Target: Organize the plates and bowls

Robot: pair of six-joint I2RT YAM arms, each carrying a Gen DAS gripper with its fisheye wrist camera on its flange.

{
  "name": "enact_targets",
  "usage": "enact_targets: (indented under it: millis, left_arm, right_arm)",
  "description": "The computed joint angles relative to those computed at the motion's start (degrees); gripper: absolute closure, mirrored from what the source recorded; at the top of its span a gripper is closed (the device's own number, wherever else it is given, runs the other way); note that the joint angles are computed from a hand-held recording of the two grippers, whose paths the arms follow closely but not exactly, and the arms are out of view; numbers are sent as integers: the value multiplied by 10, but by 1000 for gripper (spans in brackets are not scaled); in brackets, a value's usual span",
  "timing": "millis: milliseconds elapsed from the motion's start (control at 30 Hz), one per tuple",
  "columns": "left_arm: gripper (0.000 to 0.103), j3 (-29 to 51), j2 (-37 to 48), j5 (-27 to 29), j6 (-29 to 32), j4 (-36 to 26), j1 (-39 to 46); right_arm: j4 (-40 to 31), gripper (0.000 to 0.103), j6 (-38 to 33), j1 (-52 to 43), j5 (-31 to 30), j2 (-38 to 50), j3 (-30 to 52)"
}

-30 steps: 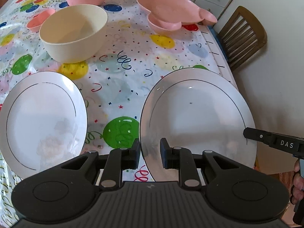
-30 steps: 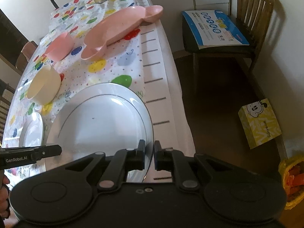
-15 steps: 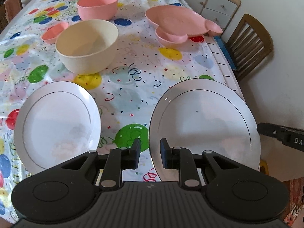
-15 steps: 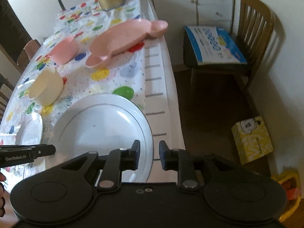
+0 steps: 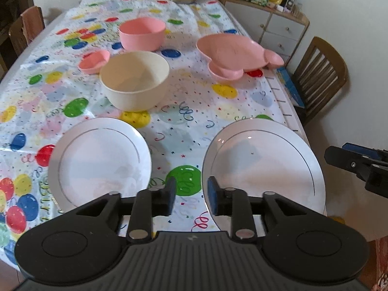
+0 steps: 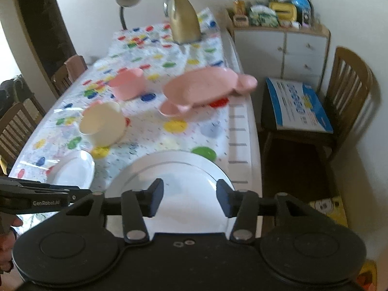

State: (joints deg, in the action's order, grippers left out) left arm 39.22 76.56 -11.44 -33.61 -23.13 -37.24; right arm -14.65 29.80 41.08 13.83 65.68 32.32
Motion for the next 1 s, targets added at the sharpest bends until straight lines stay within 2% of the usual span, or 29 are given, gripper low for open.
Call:
enact_targets:
  millis: [33,100,233,333,367,633,767,867,1000]
  left_arm:
    - [58,-4,-11,-6,-4,-4,-2]
    - [44,-12,-37,-26,-14,-15,-11]
    - [43,-22,-88,-49,-31,-47,-21]
    - [43,-30,-125,-65,-42,-71,-28]
    - [42,-33,-139,-71,-45,-81,-29]
    - [30,-48,-238,-105,-61,-149,-32]
    - [23,-56,-278,-116,-54,-168,-23]
    - [22,-62,-298,-104,-33,-172,5]
    - [22,-79,-312,-55,17,-157,75]
  right_arm:
    - [-1,46,2,8,5,-3,2]
    - [-2,43,7,26,17,-10,5]
    - [-8,38,12,61,39,-19,15]
    - [-11,23,20,89,61,-23,22]
    - [-14,21,24,101,72,-23,25]
    - [-17,15,47,171,112,-10,52]
    - [-11,4,46,201,141,14,73]
    - [3,1,44,212,148,29,83]
    - [20,1,45,219,146,64,103]
